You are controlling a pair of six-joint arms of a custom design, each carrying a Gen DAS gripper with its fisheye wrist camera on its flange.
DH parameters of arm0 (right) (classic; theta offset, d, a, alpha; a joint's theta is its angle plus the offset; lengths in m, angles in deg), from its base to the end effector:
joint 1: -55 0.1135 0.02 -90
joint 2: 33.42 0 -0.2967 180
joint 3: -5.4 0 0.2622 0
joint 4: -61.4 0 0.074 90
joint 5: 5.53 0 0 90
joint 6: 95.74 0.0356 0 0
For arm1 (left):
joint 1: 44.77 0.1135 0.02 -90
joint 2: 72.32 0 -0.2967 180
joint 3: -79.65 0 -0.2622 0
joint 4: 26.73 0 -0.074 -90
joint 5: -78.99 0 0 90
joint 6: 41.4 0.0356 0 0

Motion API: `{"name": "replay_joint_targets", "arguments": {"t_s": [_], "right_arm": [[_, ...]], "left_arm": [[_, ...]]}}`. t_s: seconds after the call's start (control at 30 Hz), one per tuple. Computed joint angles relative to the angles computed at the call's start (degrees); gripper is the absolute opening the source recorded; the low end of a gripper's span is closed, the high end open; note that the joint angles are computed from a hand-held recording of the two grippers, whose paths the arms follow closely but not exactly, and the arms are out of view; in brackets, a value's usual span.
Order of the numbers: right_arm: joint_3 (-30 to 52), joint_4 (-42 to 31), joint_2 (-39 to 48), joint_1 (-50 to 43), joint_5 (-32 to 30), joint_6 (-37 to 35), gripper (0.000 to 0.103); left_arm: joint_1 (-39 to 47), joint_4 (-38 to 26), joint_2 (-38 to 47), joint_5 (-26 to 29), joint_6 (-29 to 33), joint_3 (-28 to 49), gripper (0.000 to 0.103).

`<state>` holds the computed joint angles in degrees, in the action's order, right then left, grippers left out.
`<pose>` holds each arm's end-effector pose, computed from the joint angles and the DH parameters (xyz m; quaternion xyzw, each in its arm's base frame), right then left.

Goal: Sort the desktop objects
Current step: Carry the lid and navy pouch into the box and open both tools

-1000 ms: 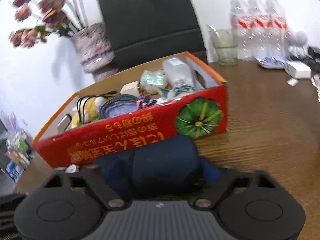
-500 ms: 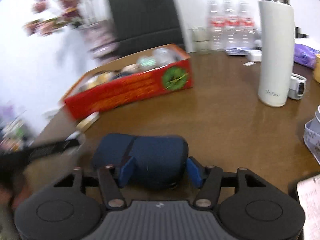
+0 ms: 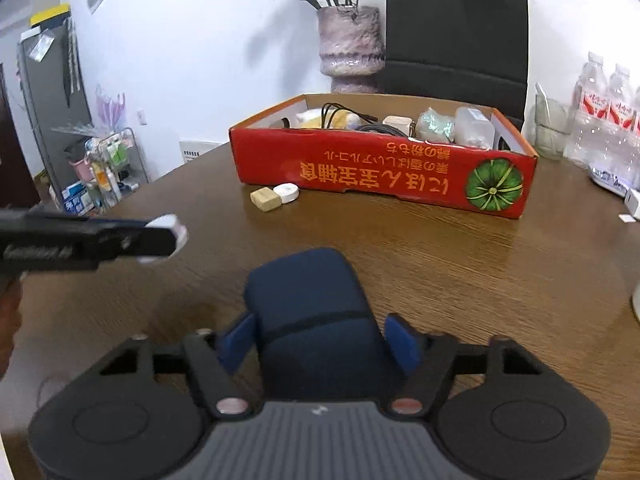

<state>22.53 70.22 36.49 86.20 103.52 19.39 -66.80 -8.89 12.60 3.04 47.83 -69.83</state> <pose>0.1379 0.0699 0.1086 0.0166 0.9098 0.0478 0.4119 0.2132 -0.0956 0.1312 0.2176 0.8612 -0.1953 0.4159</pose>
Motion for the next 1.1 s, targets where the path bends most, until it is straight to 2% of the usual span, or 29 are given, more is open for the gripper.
{"name": "replay_joint_targets", "arguments": {"t_s": [0.1, 0.17, 0.3, 0.37, 0.5, 0.6, 0.7, 0.8, 0.9, 1.03, 1.1], "right_arm": [[2.8, -5.6, 0.6, 4.5, 4.2, 2.5, 0.069], [4.5, -8.9, 1.7, 5.8, 3.7, 3.4, 0.072], [4.1, -8.7, 1.1, 7.7, 5.6, 6.6, 0.061], [5.1, -10.9, 0.0, 6.7, 6.5, 9.0, 0.059], [6.4, -17.3, -7.0, 7.0, 13.4, 11.2, 0.058], [7.0, -20.3, -15.6, 2.0, 12.7, 7.7, 0.058], [10.9, -20.0, -18.4, -11.7, 5.2, -2.2, 0.058], [17.3, -14.6, -11.5, -24.9, -4.9, -11.4, 0.058], [26.0, -11.0, 1.3, -33.9, -13.9, -13.0, 0.058], [37.8, -9.8, 19.7, -36.3, -11.9, -11.9, 0.058], [41.2, -10.2, 26.1, -35.7, -9.8, -11.5, 0.058]], "left_arm": [[-0.5, 0.3, 0.8, 0.1, -0.3, 0.7, 0.039], [-1.0, 0.8, 1.0, 0.5, -0.5, 0.9, 0.039], [-2.1, 1.1, 0.9, 0.0, -0.5, 1.7, 0.039], [-2.2, 0.6, 0.3, 0.3, 0.1, 2.7, 0.039], [-1.9, -1.0, 0.7, 0.6, 2.6, 6.2, 0.039], [-0.8, -2.4, 1.9, 2.2, 3.1, 11.3, 0.039], [-0.8, -4.1, 6.9, 1.7, 3.0, 20.2, 0.039], [-1.6, -11.8, 15.3, -2.0, 3.0, 33.1, 0.039], [-1.5, -21.4, 23.6, -4.8, 2.5, 45.9, 0.039], [-1.7, -28.5, 31.4, -6.2, 2.4, 55.6, 0.039], [-2.3, -27.9, 33.5, -8.9, 3.2, 56.5, 0.040]]}}
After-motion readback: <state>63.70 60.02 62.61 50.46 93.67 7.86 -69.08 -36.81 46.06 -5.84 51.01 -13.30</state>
